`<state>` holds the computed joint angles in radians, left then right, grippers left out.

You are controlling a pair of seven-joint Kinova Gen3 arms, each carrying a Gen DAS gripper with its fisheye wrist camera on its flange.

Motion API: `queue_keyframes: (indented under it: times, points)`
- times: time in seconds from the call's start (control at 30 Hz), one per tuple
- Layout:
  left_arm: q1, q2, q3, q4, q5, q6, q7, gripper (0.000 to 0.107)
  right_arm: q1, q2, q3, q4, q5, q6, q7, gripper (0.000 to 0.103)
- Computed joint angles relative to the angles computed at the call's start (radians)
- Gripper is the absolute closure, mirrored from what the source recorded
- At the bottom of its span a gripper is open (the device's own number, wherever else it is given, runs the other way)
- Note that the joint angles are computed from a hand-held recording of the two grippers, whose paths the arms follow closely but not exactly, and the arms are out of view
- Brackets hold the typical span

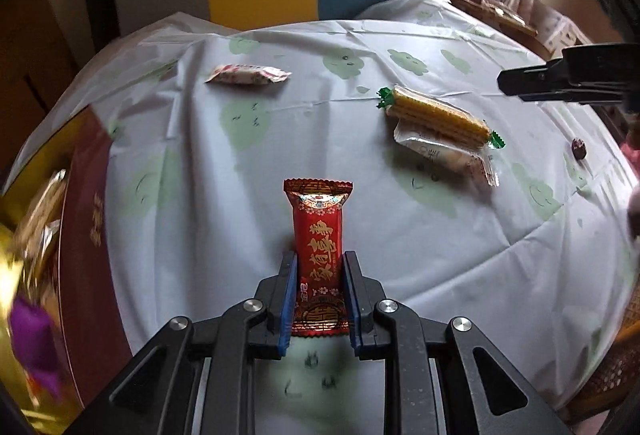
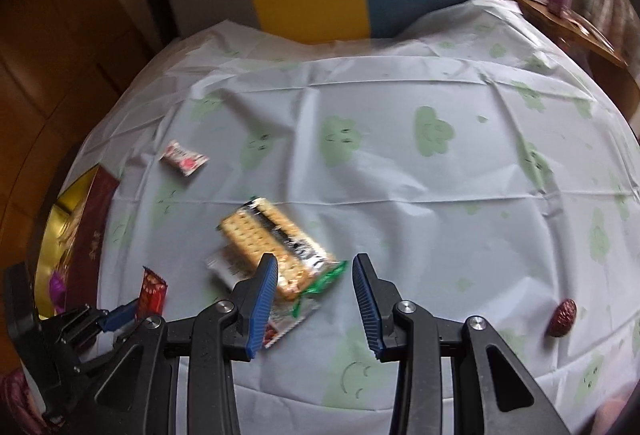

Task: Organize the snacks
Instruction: 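Grasp the red printed wafer bar with the left tool and lift it, then grasp the white biscuit packet with the right tool while the left tool holds the red bar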

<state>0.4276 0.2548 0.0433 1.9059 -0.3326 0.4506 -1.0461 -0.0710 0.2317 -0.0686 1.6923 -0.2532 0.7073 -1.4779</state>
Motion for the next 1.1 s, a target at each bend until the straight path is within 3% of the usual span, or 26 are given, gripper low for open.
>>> queue_keyframes:
  times: [0.17, 0.23, 0.4, 0.47, 0.57, 0.63, 0.73, 1.03, 1.07, 1.1]
  points:
    - [-0.028, -0.026, 0.010, 0.053, 0.023, -0.066, -0.025, 0.085, 0.098, 0.038, -0.120, -0.033, -0.120, 0.087, 0.193, 0.064]
    - [-0.049, -0.029, 0.021, 0.067, 0.056, -0.094, -0.049, 0.085, 0.078, 0.061, -0.118, -0.054, -0.120, 0.131, 0.222, 0.064]
    - [-0.086, -0.034, 0.036, 0.089, 0.136, -0.138, -0.105, 0.085, -0.128, 0.103, 0.011, -0.080, 0.067, 0.154, 0.087, 0.064]
    - [-0.102, -0.039, 0.044, 0.098, 0.167, -0.147, -0.132, 0.085, -0.130, 0.093, -0.002, -0.064, 0.104, 0.109, 0.050, 0.064]
    - [-0.110, -0.043, 0.046, 0.108, 0.197, -0.162, -0.158, 0.085, -0.110, 0.090, -0.017, -0.058, 0.091, 0.080, 0.052, 0.054]
    - [-0.124, -0.045, 0.053, 0.119, 0.223, -0.181, -0.179, 0.085, -0.113, 0.098, -0.017, -0.063, 0.099, 0.076, 0.036, 0.053]
    - [-0.128, -0.043, 0.054, 0.121, 0.246, -0.190, -0.201, 0.085, -0.126, 0.131, -0.018, -0.087, 0.120, 0.086, 0.024, 0.037]
    - [-0.104, -0.045, 0.027, 0.134, 0.257, -0.211, -0.211, 0.083, -0.172, 0.155, -0.020, -0.084, 0.197, 0.045, 0.003, 0.036]
    - [-0.098, -0.045, 0.022, 0.135, 0.252, -0.213, -0.206, 0.083, -0.175, 0.152, -0.022, -0.077, 0.201, 0.036, 0.004, 0.043]
    - [-0.092, -0.046, 0.017, 0.136, 0.247, -0.214, -0.200, 0.083, -0.184, 0.148, -0.018, -0.070, 0.216, 0.026, 0.000, 0.064]
